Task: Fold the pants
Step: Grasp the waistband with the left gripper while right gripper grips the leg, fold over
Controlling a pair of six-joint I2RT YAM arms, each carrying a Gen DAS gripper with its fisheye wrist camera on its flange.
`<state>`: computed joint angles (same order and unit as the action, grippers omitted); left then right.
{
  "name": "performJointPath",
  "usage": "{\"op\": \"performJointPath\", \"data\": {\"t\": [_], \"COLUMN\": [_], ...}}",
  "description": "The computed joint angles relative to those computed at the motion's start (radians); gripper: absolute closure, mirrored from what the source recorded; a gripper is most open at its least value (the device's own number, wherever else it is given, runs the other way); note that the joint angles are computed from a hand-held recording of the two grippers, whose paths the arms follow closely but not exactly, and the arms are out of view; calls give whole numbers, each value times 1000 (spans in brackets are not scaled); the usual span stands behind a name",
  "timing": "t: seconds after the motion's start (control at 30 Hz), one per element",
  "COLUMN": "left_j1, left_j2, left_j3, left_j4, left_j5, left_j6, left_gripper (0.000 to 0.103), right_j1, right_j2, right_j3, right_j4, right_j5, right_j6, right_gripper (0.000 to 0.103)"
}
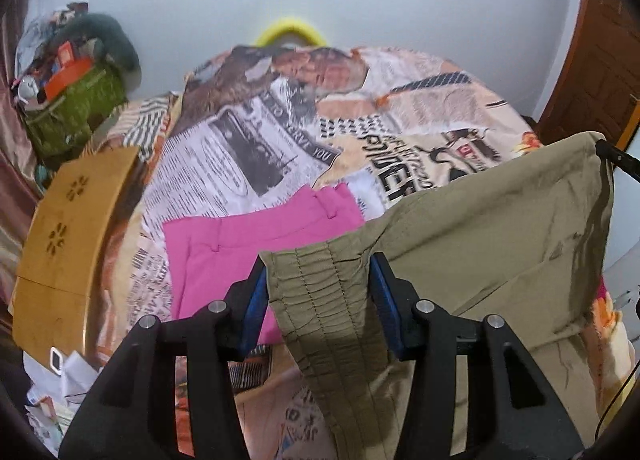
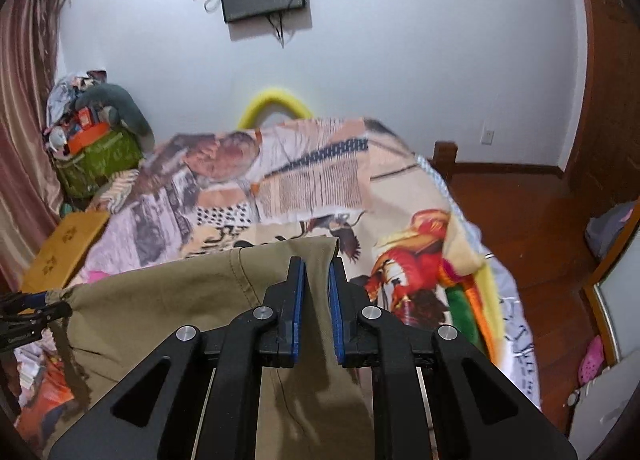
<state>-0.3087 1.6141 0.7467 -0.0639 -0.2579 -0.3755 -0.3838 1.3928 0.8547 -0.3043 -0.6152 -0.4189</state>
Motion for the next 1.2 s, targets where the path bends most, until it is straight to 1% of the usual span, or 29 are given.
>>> {"op": "performJointPath", "data": {"t": [0.03, 0.1, 0.27, 0.33, 0.37, 0.47, 0.57, 0.63, 0.67, 0.7, 0.8, 0.83, 0.93, 1.1, 1.2], "left_j1": [-11, -38, -139, -183, -208, -263, -330, -381, -409, -435, -512, -536, -606, -726, -816], "left_j2": [-34, -100, -237, -285, -314, -380, -432, -455, -465, -475, -493, -497, -510, -508, -491], "left_j3": [-12, -39, -83, -99, -109, -133, -149, -156, -161, -167, -179, -186, -212, -260, -287], "left_j4": [-15, -43, -136, -176, -199, -257, -319, -355, -375, -393, -448, -462, -497, -535, -558], "left_j5": [-6, -23, -101, -133, -148, -172, -206, -234, -249, -261, -293, -301, -315, -313, -319], "left_j6": [-4, -13, -56, -76, -94, -136, -182, -215, -234, -254, -319, -341, -413, -535, -623], "left_gripper": [54, 54, 54, 54, 54, 54, 54, 54, 54, 54, 54, 54, 54, 54, 54], "right_j1": [-16, -60, -178, -246, -262, -358, -455, -533, -556, -596, -667, -722, -815, -944, -1034], "right_j2": [-21, -65, -169, -212, -224, -255, -248, -231, -224, -213, -183, -177, -145, -91, -54], "right_j3": [-3, -5, -11, -15, -18, -17, -4, 6, 10, 14, 22, 24, 12, -39, -75], "right_j4": [-22, -86, -257, -347, -368, -489, -618, -722, -753, -806, -901, -970, -1048, -1091, -1082], "right_j5": [-15, -52, -140, -182, -191, -241, -281, -305, -309, -314, -309, -305, -271, -186, -121], "right_j6": [-12, -55, -188, -273, -295, -424, -566, -687, -725, -798, -933, -1023, -1171, -1328, -1417], "right_gripper": [93, 98, 98, 98, 98, 98, 98, 98, 98, 98, 98, 98, 98, 98, 98]}}
